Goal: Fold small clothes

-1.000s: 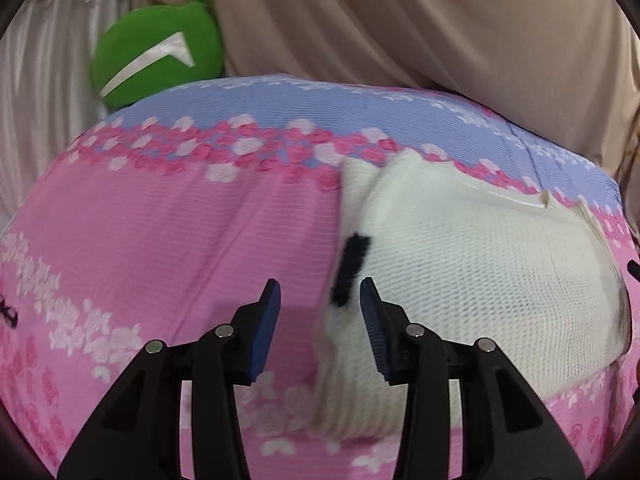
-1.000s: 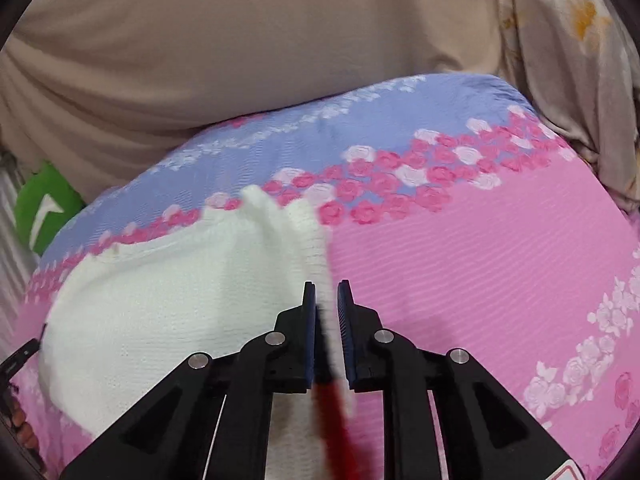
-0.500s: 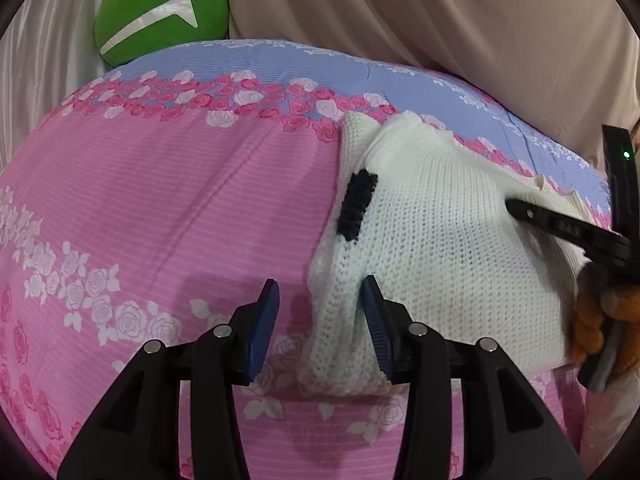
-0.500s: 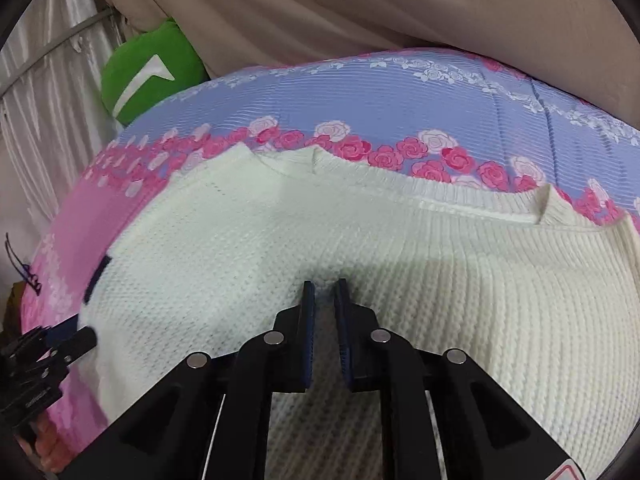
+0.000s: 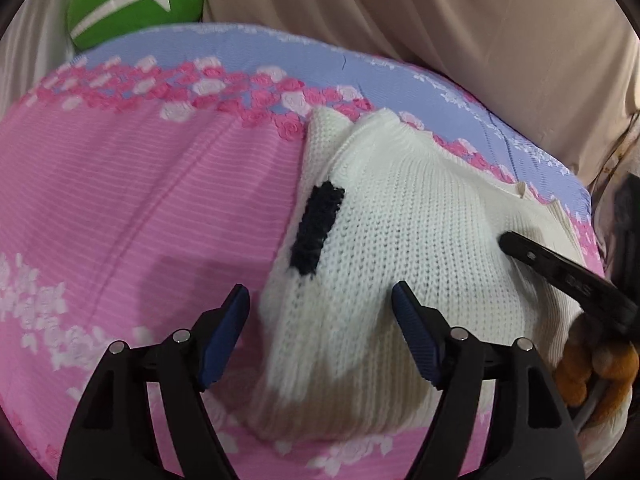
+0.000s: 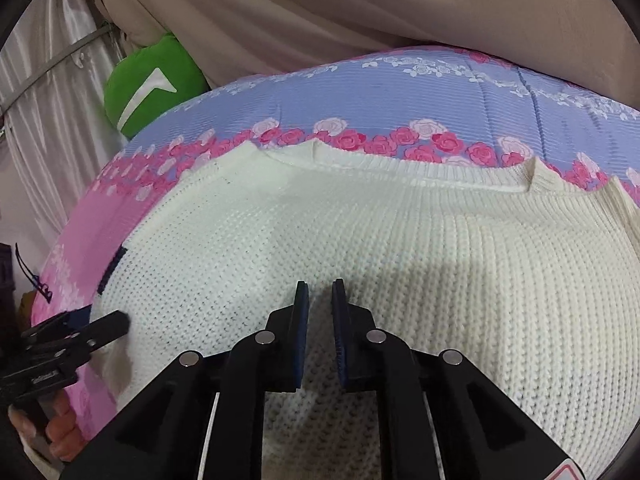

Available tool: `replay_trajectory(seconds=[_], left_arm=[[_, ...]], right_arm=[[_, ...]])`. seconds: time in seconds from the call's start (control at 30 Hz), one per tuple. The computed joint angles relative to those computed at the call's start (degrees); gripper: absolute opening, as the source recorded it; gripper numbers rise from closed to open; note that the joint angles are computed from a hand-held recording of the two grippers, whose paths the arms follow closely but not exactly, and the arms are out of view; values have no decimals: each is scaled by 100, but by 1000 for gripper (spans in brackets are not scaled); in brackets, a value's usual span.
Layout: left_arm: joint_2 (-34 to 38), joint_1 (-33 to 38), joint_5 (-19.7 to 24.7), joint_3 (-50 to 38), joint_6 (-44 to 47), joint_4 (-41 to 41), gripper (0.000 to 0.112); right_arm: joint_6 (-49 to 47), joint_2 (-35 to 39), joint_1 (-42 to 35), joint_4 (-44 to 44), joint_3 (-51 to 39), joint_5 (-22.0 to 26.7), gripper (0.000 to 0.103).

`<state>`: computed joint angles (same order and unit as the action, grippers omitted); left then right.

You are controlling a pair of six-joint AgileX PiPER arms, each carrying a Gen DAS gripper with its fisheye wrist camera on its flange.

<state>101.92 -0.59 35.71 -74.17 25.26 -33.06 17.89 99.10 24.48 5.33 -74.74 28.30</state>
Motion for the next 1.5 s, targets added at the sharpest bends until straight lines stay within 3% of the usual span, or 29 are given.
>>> replay_trajectory(seconds=[0.1,0.17,0.23,0.33,0.5,0.67,0.87,0.97,1.0,1.1,1.23,1.33,1.4,1.5], left_arm=[[170,43,187,-229,20,-243,69],[225,33,271,-348,-70,-274,61],[255,-11,372,-482,-111,-265,36],[32,-184,260,-479,-162,-208,25],[-653,-940,-183,-384,-234,70,23],[-768,-2121,-362,-765,-630,595,23],[328,-3527,-30,-1883,-1593,1587,23],[1292,-4074,439,-2692,-2346,2335,23],[1523,-4161,558,-2886,-2525,2467,23],[1416,-4384,311,-2677,-2924,3042,30],[588,-4028,104,-1911,-1958,1834,45],[-291,-3770,-408,-898,-1939,1861,68],[-641,-3600,-501,-446,-2105,2041,68],[-908,-3439,-488,90,-2486,2498,76]], right_arm=[[59,-526,33,-19,644,-192,13],[52,-856,-2,47,1129,-320,13],[-204,-1173,-103,457,1618,-544,13],[-1083,-1630,-330,1493,2225,-787,13],[-1968,-2084,-622,2455,2773,-862,14],[-2852,-2731,-1122,3341,3350,-798,20],[-3811,-3704,-2533,4037,4118,-149,24],[-4332,-4031,-3310,4326,4376,303,25],[-4496,-4102,-3551,4414,4440,445,25],[-5178,-4315,-4334,4886,4612,1012,25],[-6158,-4294,-5465,5480,4424,2063,27],[-6478,-4119,-5632,5703,4053,2354,41],[-6631,-3775,-5473,5960,3732,2429,57],[-6499,-3095,-4776,5994,3148,2194,61]])
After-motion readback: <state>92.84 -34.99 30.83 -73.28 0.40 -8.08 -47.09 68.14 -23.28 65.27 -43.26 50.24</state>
